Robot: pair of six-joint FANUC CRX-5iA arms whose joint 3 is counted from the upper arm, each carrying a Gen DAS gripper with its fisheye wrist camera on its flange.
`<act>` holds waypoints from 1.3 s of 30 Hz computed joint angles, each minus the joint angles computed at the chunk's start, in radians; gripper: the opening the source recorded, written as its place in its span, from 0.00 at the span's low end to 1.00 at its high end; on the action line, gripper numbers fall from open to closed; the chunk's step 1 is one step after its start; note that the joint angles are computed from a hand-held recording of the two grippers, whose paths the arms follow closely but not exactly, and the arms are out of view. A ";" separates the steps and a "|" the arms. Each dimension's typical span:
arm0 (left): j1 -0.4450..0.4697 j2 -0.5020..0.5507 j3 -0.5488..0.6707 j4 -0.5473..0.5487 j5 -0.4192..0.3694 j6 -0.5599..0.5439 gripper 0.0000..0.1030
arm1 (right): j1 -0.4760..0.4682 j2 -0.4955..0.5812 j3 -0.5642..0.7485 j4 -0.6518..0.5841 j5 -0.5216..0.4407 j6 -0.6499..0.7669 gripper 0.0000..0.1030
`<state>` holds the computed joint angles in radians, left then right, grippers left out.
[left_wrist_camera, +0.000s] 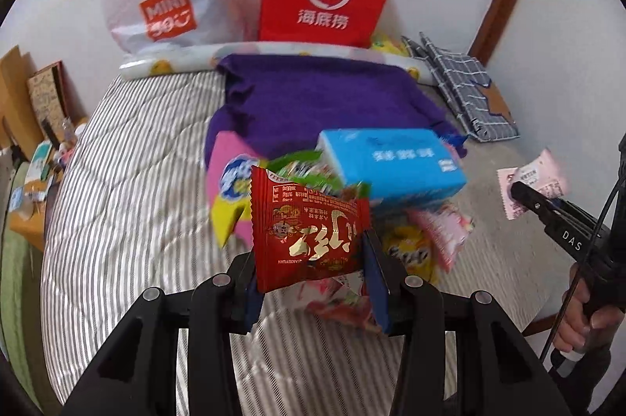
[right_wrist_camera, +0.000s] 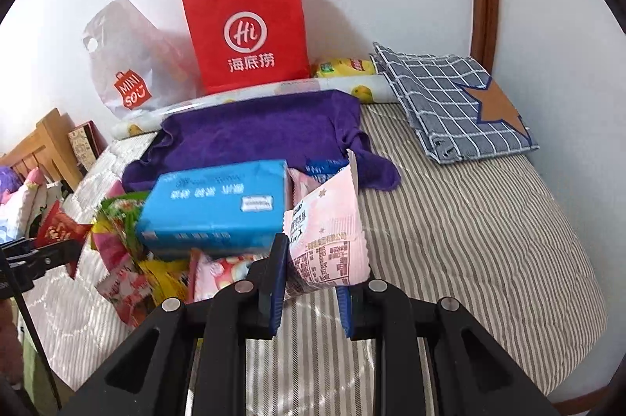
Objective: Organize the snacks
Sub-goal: 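Carry the red and pink packets over the purple towel with both grippers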
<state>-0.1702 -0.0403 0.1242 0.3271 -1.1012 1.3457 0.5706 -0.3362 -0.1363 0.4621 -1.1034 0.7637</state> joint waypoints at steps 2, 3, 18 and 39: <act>-0.009 0.017 0.026 0.003 -0.001 0.002 0.43 | -0.011 0.019 0.027 -0.008 0.005 0.021 0.21; -0.013 0.026 0.039 0.004 -0.004 0.004 0.43 | -0.017 0.028 0.039 -0.011 0.005 0.028 0.21; -0.074 0.228 0.314 0.033 -0.042 0.018 0.43 | -0.119 0.177 0.251 -0.111 0.029 0.183 0.21; -0.042 0.554 0.797 -0.036 -0.189 0.101 0.43 | -0.273 0.456 0.536 -0.242 0.029 0.377 0.21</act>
